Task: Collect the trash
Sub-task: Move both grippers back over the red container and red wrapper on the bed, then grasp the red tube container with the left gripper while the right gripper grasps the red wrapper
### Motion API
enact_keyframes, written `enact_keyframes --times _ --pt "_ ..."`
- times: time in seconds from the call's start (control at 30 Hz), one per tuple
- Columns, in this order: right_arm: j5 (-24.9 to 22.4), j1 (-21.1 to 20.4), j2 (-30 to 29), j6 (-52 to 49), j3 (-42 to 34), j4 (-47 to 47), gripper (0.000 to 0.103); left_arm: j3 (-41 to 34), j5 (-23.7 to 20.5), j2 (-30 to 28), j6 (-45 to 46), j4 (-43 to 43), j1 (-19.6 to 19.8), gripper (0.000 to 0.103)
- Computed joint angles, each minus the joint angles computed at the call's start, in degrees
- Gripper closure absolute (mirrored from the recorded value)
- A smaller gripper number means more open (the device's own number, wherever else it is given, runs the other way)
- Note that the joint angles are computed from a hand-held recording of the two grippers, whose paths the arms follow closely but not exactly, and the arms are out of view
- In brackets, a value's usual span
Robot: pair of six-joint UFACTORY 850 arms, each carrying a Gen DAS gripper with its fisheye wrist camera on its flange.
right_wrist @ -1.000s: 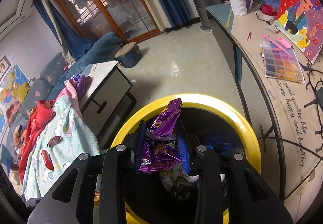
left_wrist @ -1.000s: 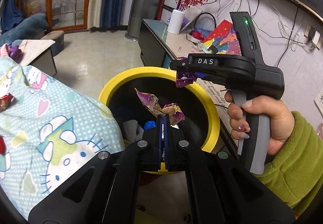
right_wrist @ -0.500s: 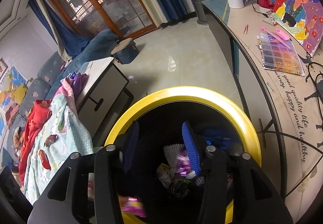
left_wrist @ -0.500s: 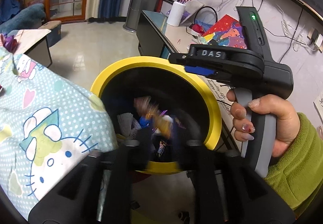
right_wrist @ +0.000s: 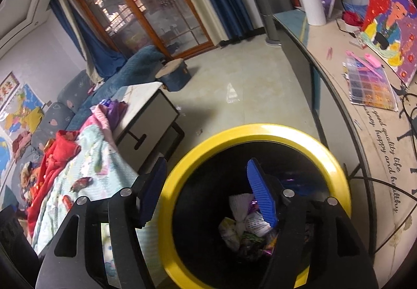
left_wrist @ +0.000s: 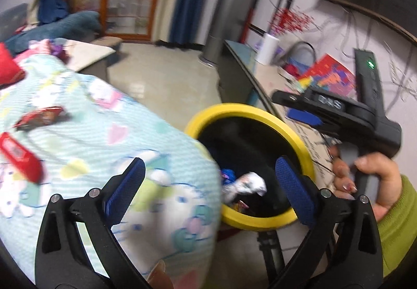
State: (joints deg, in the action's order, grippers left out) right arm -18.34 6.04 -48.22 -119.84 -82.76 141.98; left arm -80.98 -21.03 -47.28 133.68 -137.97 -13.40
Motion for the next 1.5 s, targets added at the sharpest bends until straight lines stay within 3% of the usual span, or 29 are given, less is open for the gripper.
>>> enact_keyframes --times 0.1,0.3,0.57,0.8,1.07,1.23,1.5 --pt "-1.0 1.1 0.7 -0.6 0.4 -0.5 0.041 2.5 -0.4 1.9 10.9 -13.0 0.9 0.011" --pt "-2.9 3.6 1.8 -3.0 0.9 -2.3 0.041 5.8 -2.4 4.4 21.0 -26.5 2.6 0.011" --pt "-3.5 6.1 2.1 -6.0 0.2 -5.4 0.041 8.7 -5.0 6.3 28.8 -36.1 4.8 0.011" --pt "-2.4 8.0 1.1 -4.3 -1.9 -10.7 0.041 9.6 -5.5 6.9 29.2 -39.2 6.9 0.011" --pt "-0.8 10.3 -3.4 6.8 -10.2 -25.8 0.041 9.8 -4.4 6.8 23.6 -38.2 10.2 0.011" --pt "-1.0 12.1 -9.0 22.5 -19.6 -45.9 0.042 9.6 -3.3 6.3 12.5 -30.6 12.5 0.012" --pt "-3.0 14.2 -19.4 50.4 -37.9 -78.1 0.049 7.3 -3.6 3.8 -10.8 -11.2 15.2 0.040"
